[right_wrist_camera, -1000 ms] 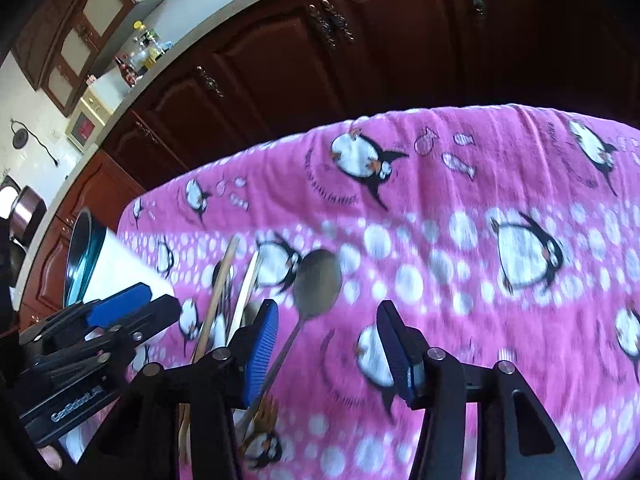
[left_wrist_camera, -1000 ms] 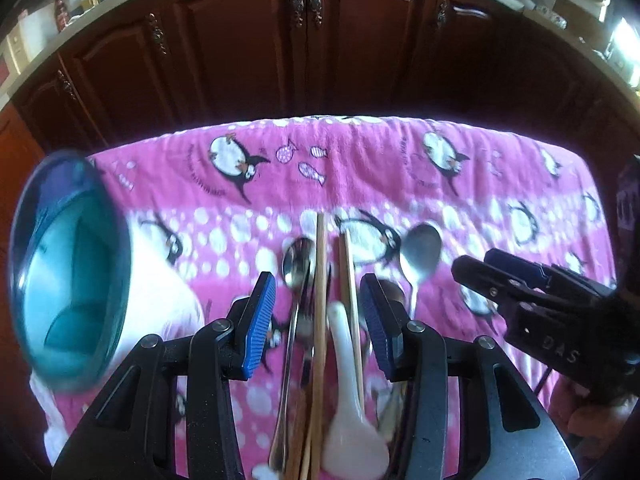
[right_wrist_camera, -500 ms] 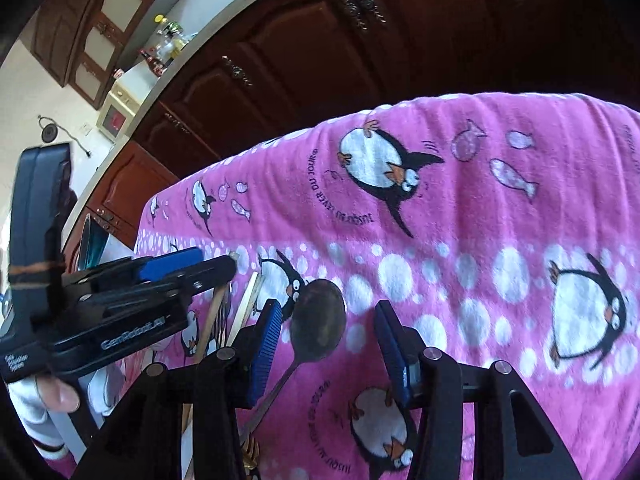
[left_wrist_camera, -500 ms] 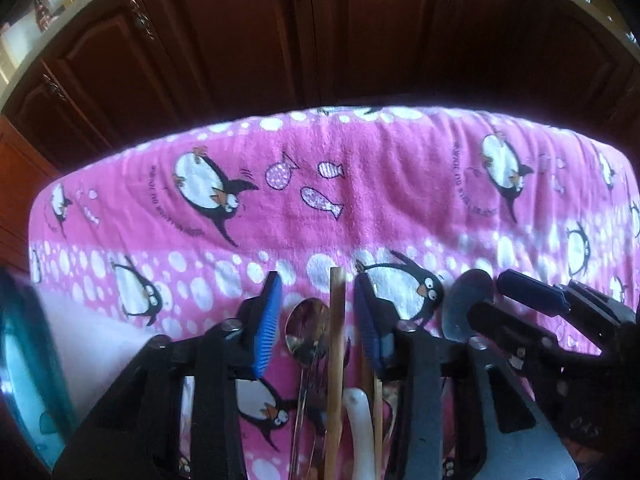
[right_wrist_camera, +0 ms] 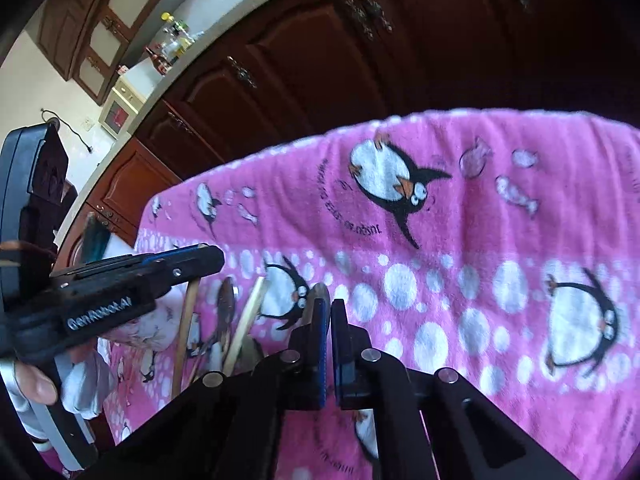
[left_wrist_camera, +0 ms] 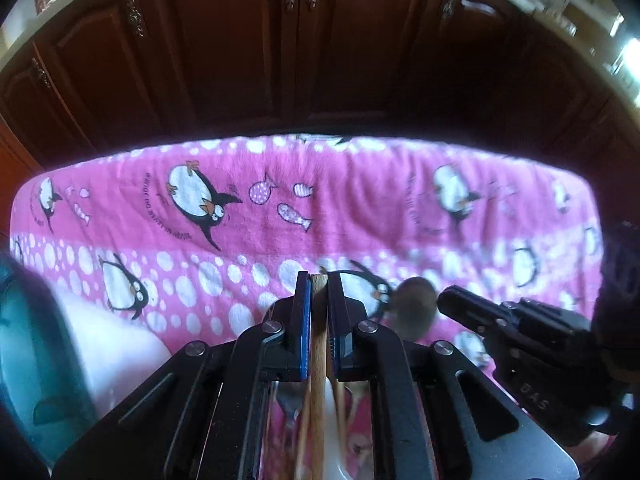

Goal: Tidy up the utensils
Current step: 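Lift the chopstick with the left tool while the right lifts the spoon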

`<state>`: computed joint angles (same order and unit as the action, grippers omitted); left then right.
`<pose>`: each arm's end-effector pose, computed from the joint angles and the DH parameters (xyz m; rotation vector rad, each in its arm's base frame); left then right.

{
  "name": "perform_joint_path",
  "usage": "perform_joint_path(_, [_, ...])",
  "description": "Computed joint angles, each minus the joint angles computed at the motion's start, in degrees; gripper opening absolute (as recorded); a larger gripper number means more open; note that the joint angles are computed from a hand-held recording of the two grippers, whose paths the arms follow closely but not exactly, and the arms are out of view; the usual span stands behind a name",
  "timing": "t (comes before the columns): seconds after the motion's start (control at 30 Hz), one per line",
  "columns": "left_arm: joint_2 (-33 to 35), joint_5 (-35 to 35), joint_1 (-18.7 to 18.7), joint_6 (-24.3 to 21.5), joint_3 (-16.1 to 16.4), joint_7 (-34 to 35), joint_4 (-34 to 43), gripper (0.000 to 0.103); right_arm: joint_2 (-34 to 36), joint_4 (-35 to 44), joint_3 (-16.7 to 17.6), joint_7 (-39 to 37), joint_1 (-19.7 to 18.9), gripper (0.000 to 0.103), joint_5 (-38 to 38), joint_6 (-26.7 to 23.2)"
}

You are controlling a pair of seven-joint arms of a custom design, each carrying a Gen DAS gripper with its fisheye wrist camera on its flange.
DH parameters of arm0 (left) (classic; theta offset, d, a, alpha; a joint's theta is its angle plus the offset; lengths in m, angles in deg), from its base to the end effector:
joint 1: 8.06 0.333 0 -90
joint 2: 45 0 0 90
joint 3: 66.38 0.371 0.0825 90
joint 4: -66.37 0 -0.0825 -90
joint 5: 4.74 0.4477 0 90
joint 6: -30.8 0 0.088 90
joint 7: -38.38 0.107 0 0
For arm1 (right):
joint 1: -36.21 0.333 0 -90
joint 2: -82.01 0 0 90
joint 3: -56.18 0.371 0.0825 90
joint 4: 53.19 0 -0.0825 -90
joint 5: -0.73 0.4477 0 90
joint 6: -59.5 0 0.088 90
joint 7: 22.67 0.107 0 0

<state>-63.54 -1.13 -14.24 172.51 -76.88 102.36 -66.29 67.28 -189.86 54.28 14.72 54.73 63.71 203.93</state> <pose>0.5068 -0.1598 0.5462 -2.0919 1.8581 -0.5580 0.5091 0.1426 0.4763 -1.8993 1.2608 0.0703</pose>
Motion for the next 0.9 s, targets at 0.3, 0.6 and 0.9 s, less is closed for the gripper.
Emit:
perform_joint_path(0.3, [-14.4,-5.1,-2.0,1.3,1.1,3.0,-8.4,0.006,-8.8,-4.9,-0.2,1.3,1.2,0.0,-3.6,3.9])
perform_joint_path(0.6, [-27.9,-6.7,-2.0,-1.8,2.6,2.9,-13.9,0.006,-1.6,-2.3,1.0,7.3,3.2,0.036,-12.5,9.2])
perform_joint_path(0.9, [-37.1,-7.4,0.6,-5.2,5.2,3.4,-14.9,0.006,-1.4,-1.2,-0.3,4.6,2.8,0.002,-7.7,4.3])
